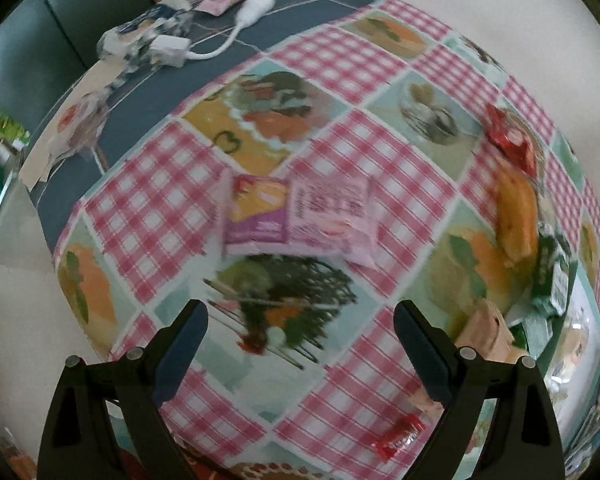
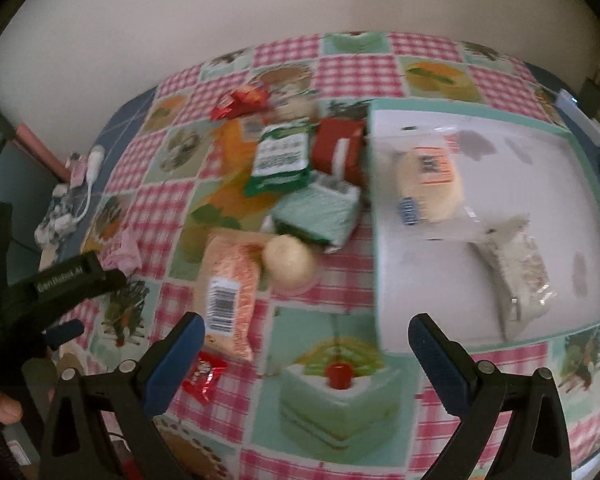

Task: Organize snacks
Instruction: 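Move left tool to pink wafer pack while right tool grasps red candy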

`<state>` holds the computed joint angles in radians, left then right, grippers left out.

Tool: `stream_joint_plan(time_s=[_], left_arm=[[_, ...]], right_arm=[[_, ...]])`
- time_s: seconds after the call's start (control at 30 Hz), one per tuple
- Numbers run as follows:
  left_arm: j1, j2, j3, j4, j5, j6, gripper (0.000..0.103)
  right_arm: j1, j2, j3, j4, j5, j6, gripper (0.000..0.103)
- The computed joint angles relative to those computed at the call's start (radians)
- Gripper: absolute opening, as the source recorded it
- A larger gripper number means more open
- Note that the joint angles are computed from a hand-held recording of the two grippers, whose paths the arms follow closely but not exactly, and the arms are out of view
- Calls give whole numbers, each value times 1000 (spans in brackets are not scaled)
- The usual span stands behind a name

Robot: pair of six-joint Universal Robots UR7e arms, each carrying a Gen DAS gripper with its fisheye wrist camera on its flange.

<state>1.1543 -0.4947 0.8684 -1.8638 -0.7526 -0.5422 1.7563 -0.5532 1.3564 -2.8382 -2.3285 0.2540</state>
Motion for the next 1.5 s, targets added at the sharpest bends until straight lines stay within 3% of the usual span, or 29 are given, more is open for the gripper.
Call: stream_joint_plan(time_s=[0.4,0.73,1.03,1.2,1.5], left_arm=[[25,24,-68,98,-22,-31,94],[24,2,-12,73,-35,-40,94],[18,14,-25,82,-48,-46,94],[17,18,-27,84,-50,-48,94],[29,26,-46,79,-75,-39,94]], right_arm=[[7,85,-129,281,22,41,103],[-6,138,-199,383,28,93,102],[-11,119,-154,342,0,75,82],[-11,104,-137,327,-28,78,56],[-13,67,-91,306,-50,53,29]])
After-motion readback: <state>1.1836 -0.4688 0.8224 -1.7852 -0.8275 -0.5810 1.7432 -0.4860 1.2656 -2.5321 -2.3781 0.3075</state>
